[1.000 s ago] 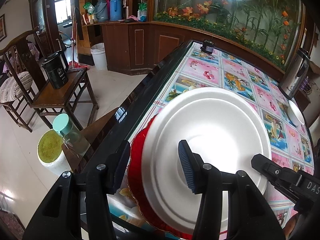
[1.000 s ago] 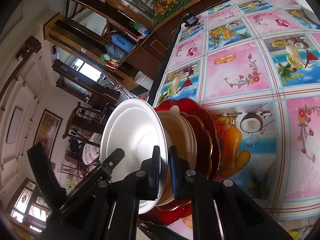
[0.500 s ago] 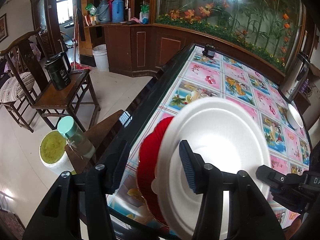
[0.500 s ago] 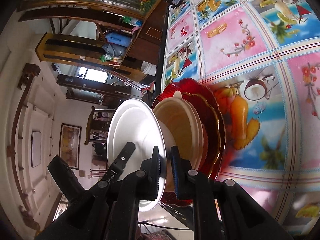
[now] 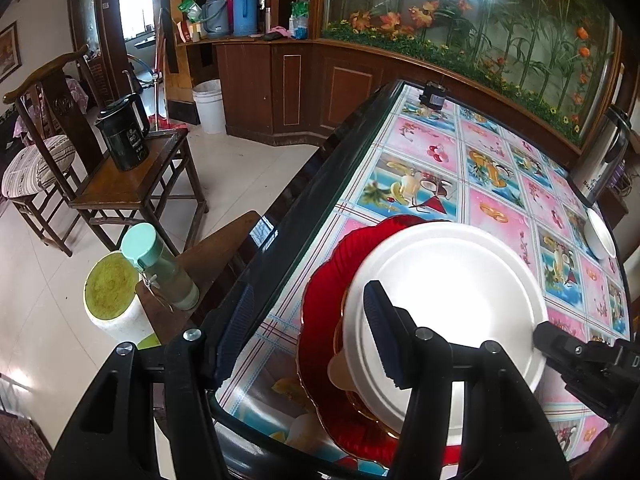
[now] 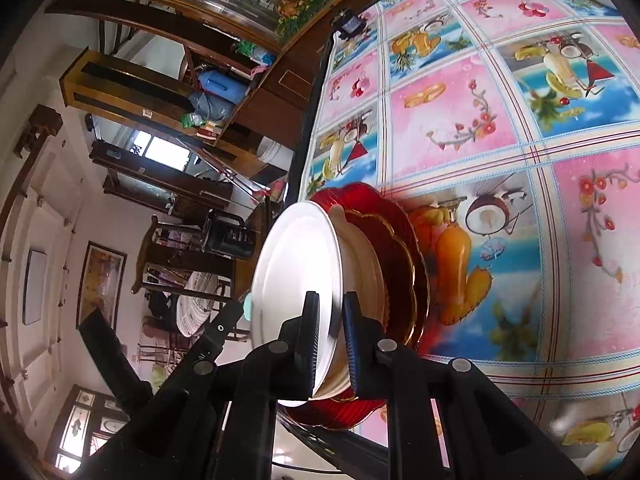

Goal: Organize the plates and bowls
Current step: 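Open both grippers to release the white bowl on the stack, then move both grippers toward the small white plate beside the silver kettle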

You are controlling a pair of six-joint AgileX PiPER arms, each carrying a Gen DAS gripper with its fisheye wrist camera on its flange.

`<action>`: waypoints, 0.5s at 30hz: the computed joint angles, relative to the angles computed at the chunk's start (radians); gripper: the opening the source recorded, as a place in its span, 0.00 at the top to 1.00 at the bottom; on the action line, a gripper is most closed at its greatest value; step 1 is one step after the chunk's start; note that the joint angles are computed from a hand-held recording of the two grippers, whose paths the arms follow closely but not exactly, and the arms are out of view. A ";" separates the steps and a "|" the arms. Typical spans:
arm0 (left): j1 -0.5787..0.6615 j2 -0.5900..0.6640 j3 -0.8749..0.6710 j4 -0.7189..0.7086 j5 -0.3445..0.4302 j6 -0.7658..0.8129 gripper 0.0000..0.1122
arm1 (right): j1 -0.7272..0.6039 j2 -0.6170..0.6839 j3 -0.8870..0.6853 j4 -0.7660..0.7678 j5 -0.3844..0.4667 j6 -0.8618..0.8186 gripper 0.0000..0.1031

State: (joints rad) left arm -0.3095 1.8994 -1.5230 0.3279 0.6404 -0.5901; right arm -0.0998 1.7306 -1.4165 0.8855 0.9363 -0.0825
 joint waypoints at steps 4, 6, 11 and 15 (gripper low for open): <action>-0.008 -0.010 0.005 0.023 0.000 -0.015 0.50 | -0.003 0.004 0.006 0.019 0.009 -0.024 0.86; -0.018 -0.009 0.002 0.048 0.005 -0.033 0.50 | -0.016 0.003 0.012 0.040 0.015 -0.039 0.86; -0.036 -0.009 0.001 0.069 0.011 -0.044 0.50 | -0.042 -0.028 0.028 0.030 -0.011 -0.053 0.78; -0.055 -0.015 0.001 0.104 0.024 -0.074 0.50 | -0.077 -0.040 0.037 0.077 0.001 -0.101 0.72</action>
